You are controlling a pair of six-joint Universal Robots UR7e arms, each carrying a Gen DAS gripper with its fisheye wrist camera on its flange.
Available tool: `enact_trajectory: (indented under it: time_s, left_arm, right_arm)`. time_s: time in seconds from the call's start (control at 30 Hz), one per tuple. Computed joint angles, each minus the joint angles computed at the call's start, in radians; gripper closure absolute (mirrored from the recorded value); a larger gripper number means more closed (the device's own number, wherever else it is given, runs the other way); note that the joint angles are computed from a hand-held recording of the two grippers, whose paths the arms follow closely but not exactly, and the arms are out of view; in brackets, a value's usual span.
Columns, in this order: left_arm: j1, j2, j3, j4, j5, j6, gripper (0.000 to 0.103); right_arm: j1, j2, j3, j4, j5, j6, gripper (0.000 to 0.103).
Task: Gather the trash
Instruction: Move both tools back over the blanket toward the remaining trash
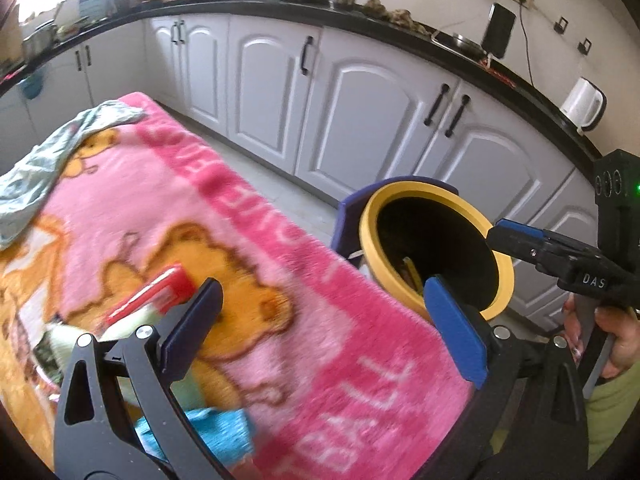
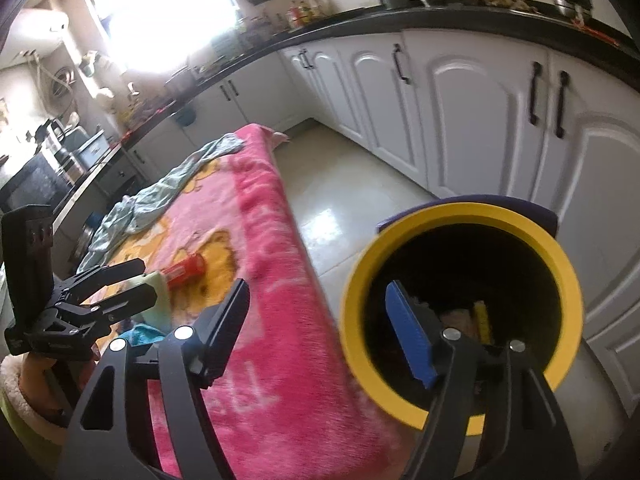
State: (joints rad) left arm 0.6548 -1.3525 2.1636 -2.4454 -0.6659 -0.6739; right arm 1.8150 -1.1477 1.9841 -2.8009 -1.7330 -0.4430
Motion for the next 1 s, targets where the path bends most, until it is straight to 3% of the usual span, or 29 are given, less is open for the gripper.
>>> enact_trajectory:
  time_s: [0.4,0.6,1.0]
  left_arm:
    - [-0.059,-0.225,0.098,0.234,0.073,-0.224,0.01]
    - [-0.102,-0.348,0.122,0.43,0.115,-0.38,0.01]
    - [-0.202,-0.571,0.117,0.982,0.142,-0.812,0.01]
  right_arm:
    - [0.091,0.058,-0.01,0.024,0.028,-0.002,0.033]
    - [0.135,0.092,-0.023,0.037,0.043,-0.002,0.032]
    - [0.206,0.169,-0.058,0.071,0.081,-0.014,0.031]
